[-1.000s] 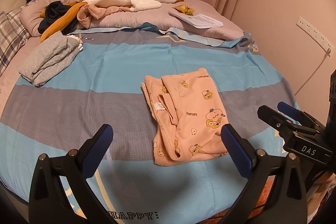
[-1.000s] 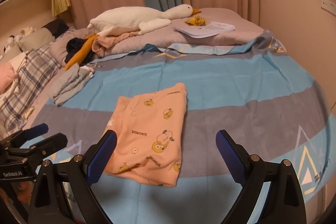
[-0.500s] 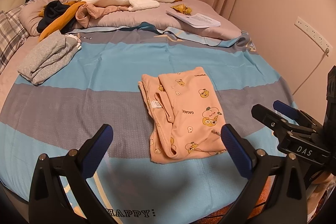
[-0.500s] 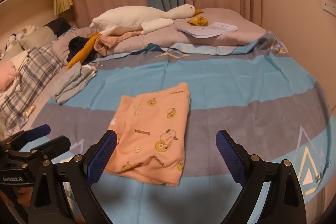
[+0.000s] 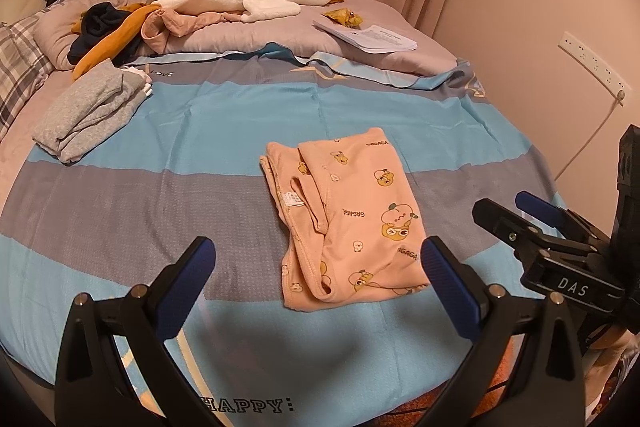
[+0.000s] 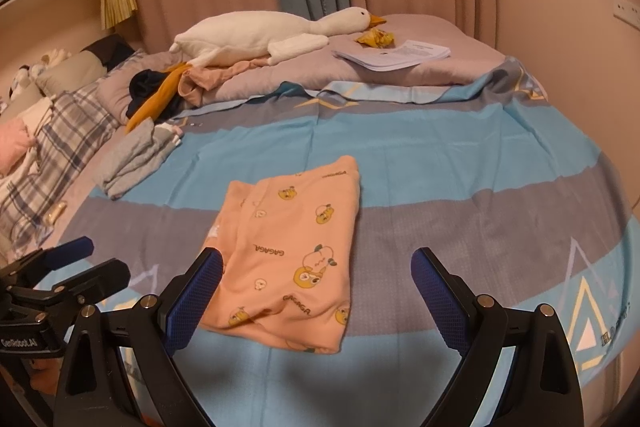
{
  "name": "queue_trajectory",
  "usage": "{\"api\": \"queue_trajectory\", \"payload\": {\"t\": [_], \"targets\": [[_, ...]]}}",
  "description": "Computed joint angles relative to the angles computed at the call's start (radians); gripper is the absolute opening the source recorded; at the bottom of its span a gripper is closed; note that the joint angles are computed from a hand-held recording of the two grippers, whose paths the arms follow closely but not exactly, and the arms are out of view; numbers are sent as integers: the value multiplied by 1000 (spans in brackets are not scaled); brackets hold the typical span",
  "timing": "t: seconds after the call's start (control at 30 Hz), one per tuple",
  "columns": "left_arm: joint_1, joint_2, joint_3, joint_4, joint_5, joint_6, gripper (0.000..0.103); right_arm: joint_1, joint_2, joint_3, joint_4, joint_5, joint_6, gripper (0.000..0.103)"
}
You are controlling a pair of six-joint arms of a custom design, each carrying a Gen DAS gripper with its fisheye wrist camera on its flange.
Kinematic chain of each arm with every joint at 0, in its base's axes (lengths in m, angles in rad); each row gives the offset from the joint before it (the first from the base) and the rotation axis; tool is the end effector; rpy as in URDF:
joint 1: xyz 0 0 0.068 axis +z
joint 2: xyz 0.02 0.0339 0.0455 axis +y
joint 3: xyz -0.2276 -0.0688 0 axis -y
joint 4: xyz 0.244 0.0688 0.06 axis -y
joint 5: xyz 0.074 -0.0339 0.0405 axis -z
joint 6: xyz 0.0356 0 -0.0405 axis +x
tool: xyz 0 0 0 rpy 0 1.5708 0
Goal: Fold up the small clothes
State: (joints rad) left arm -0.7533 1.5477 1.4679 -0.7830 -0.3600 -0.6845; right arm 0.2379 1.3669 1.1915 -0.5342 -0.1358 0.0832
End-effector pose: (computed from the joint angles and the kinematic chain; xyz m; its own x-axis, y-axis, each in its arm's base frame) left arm 0.2511 -0.2183 0.2999 -0.7284 -0.1281 -0.6730 0.0162 0.9789 -0.2039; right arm 0.2977 0.0772 0.2817 -0.6587 -0.0750 -0.7487 -0.2795 0.9482 0.1509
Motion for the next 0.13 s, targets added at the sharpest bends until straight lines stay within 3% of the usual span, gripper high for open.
{"api": "queue_trajectory", "payload": {"t": [0.13], "targets": [[-1,3,4,-2,0,-2,103,-3,-2,-2,-2,-9,0,94]]}}
